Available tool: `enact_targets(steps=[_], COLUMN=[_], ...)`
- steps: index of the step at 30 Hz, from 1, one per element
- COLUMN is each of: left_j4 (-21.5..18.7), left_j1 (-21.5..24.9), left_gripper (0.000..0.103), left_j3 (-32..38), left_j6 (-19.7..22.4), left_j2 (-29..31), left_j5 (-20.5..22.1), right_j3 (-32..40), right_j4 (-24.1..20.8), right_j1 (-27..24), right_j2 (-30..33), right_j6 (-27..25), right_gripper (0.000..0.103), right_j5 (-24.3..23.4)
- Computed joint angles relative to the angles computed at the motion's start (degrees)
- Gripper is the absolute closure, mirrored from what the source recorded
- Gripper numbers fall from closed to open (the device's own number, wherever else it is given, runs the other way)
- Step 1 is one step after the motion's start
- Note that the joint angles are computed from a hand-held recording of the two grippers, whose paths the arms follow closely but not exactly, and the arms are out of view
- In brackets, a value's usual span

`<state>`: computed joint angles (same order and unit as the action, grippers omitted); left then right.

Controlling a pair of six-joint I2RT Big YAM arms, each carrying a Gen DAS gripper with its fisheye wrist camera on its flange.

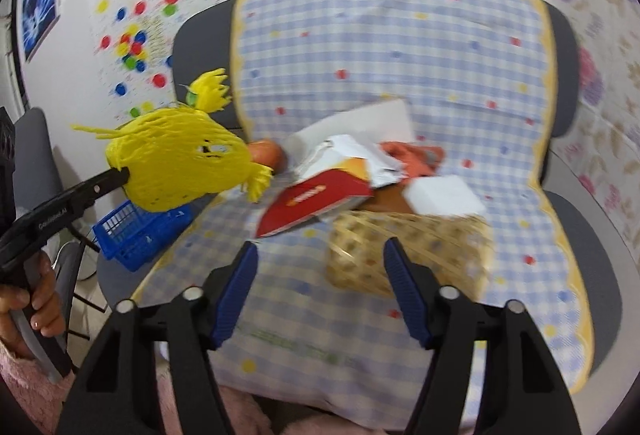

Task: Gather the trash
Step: 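Lift the foam net with the left tool and carry it over the bin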

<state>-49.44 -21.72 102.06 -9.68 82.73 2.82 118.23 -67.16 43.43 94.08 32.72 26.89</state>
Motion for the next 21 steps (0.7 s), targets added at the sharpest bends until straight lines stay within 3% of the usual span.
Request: enact_targets(steps=[3, 11, 15, 18, 21], left_j4=[0.04, 0.37, 0.48, 0.47, 0.11], left_j1=[0.78, 1.46, 1.58, 1.36, 1.05], left_gripper=[0.092, 0.092, 0.092, 0.092, 0.092], left_j3=[-0.35, 3.65, 6.53, 8.0, 8.9], left_j6=[-0.08, -0.18, -0.26, 0.05, 0.28], left_j2=[0.47, 5.22, 8.01, 9.36, 10.35], left_j5=[0.67, 1.31, 1.65, 1.61, 1.67], right_j3=[4.77, 17.59, 26.08, 32.37, 40.67], right_j4=[-1.09, -7.36, -12.75, -16.77, -22.18], right_j1=[-1.42, -7.78, -10.24, -11.36, -12.17], right_j2=[3.91, 13.46, 19.39, 23.48, 28.44], right_j6=[-0.79, -0.32, 0.04, 0.14, 0.64], right_gripper=[0.051, 0.051, 0.048, 0.038, 0.037], right_j5=[-0.75, -3.99, -7.32, -9.41, -11.73])
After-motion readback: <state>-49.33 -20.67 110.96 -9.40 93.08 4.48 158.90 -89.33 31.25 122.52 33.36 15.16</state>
